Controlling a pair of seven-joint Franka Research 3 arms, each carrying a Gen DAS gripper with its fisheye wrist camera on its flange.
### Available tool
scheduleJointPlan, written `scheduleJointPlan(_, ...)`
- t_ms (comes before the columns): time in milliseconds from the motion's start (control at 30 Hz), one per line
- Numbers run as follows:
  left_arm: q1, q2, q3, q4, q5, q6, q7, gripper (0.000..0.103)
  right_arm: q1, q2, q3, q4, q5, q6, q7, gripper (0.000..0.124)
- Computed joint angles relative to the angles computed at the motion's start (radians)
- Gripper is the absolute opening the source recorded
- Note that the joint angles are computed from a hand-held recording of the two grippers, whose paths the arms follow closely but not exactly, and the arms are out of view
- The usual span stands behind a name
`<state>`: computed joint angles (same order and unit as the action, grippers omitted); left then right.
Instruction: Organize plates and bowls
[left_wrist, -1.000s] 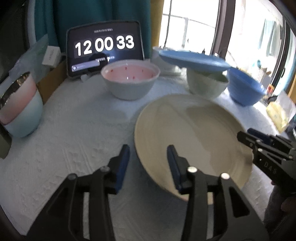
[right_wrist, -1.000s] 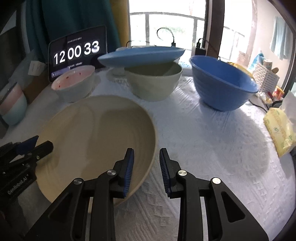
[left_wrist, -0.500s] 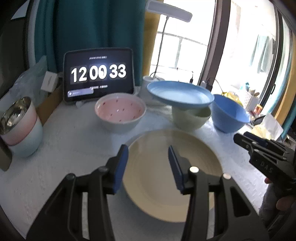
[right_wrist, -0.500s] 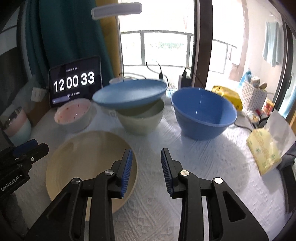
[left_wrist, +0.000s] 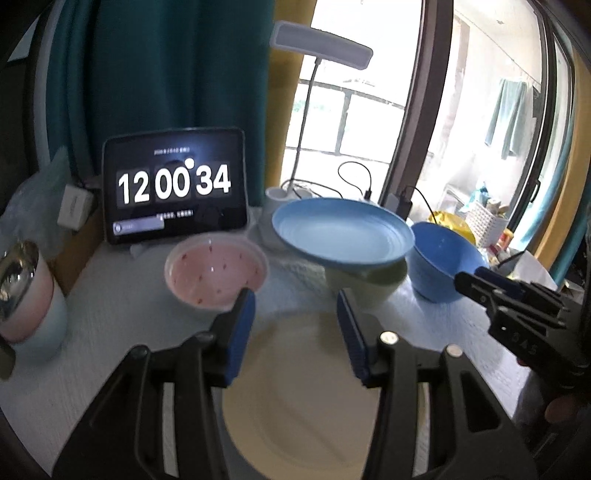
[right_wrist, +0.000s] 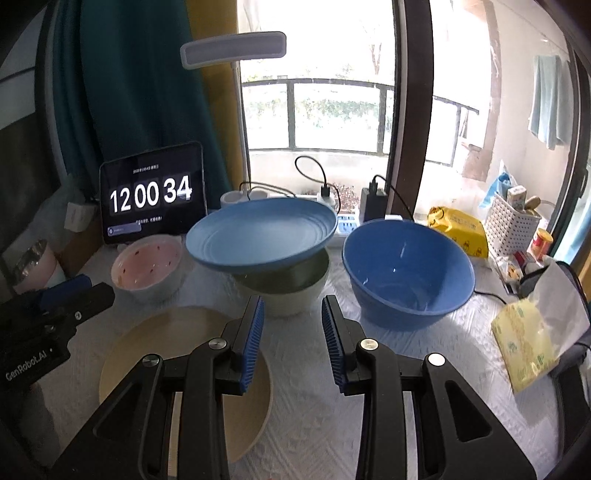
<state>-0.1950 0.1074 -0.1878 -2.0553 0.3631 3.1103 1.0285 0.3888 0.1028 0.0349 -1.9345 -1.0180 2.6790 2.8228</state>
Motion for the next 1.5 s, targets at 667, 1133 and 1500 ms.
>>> scheduleJointPlan(667, -0.043, 0.218, 0.026, 0.268, -0.012, -0.038, 0.019, 0.049, -0.023, 0.129, -0.090, 0.133, 0.123, 0.110, -0.067, 0.036)
scheduleJointPlan(1133, -0.052, 0.398, 0.015, 0.470, -0.077, -0.120, 0.008, 0.049, 0.008, 0.287, -0.170, 0.252, 0.433, 0.210, -0.294, 0.036)
scheduleJointPlan(1500, -0.036, 0.441, -0.021, 0.518, -0.106, -0.146, 0.060, 0.048, 0.076, 0.340, -0.249, 0.288, 0.582, 0.224, -0.400, 0.036)
